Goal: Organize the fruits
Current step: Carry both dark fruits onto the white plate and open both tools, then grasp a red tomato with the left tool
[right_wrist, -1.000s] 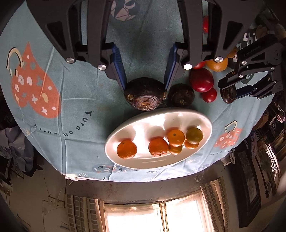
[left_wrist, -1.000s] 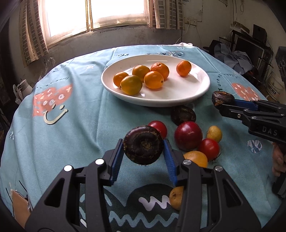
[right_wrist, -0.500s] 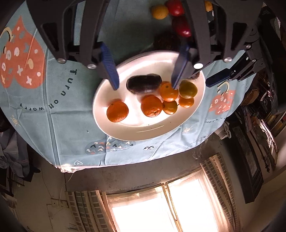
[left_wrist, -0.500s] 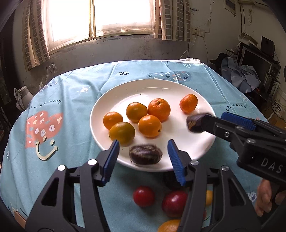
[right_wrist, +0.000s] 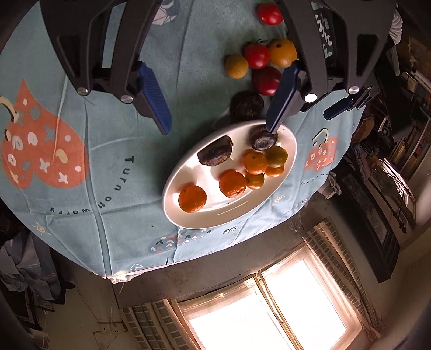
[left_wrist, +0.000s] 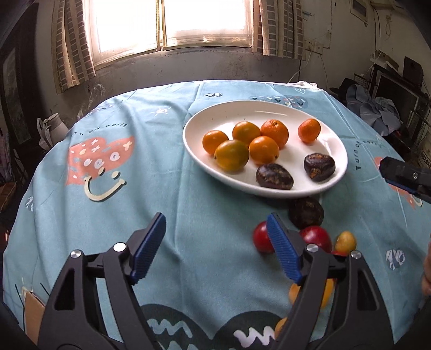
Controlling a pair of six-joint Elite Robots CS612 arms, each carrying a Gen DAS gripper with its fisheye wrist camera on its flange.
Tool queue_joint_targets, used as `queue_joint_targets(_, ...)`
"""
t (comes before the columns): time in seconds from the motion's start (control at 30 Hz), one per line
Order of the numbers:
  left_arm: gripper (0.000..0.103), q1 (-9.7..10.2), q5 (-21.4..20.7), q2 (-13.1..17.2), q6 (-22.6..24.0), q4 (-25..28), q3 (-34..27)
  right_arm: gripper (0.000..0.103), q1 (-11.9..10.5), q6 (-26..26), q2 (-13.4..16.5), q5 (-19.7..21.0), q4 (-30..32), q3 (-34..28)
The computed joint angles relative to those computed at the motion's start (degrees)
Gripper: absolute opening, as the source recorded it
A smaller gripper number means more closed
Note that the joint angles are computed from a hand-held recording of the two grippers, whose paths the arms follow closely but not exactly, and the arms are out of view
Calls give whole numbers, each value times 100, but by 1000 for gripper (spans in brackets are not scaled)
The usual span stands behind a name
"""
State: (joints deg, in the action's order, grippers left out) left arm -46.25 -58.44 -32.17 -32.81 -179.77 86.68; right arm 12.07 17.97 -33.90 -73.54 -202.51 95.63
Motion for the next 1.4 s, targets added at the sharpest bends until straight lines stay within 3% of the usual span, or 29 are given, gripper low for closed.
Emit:
queue_joint_targets(0.03,79,-24,47,-3,29,10,39,85,18,-62,-21,-51,-52,70)
queue_joint_targets(0.23,79,-80,131,67,314,-28,-18,87,95,-356,-41,-371,-449,187)
queue_joint_targets(0.47,77,11,-457,145,618,-77,-161,87,100,-367,-43,-421,-385,163)
queue_joint_targets(0.63,62,75,-872,194,707,-255,-230,87,99,-350,-37,-481,-368,160)
queue_joint_targets(0.7,49,117,-1136,207,751,-339,-239,87,102,-350,-35,-494,-341,152)
queue_joint_targets(0.8,39,163,-1413,216,825,-412,-239,87,101,-339,-38,-500,-299,150)
queue_joint_targets(0.97,39,198,-1504,188,966,-363,-198,87,95,-342,-42,-484,-274,153)
queue_joint_targets(1.13,38,87,-1181,203,1382,-160,-245,87,94,-345,-41,-509,-246,155)
queue_joint_targets(1.4,31,129,-1410,212,1304,-229,-266,87,112,-425,-29,-526,-129,125)
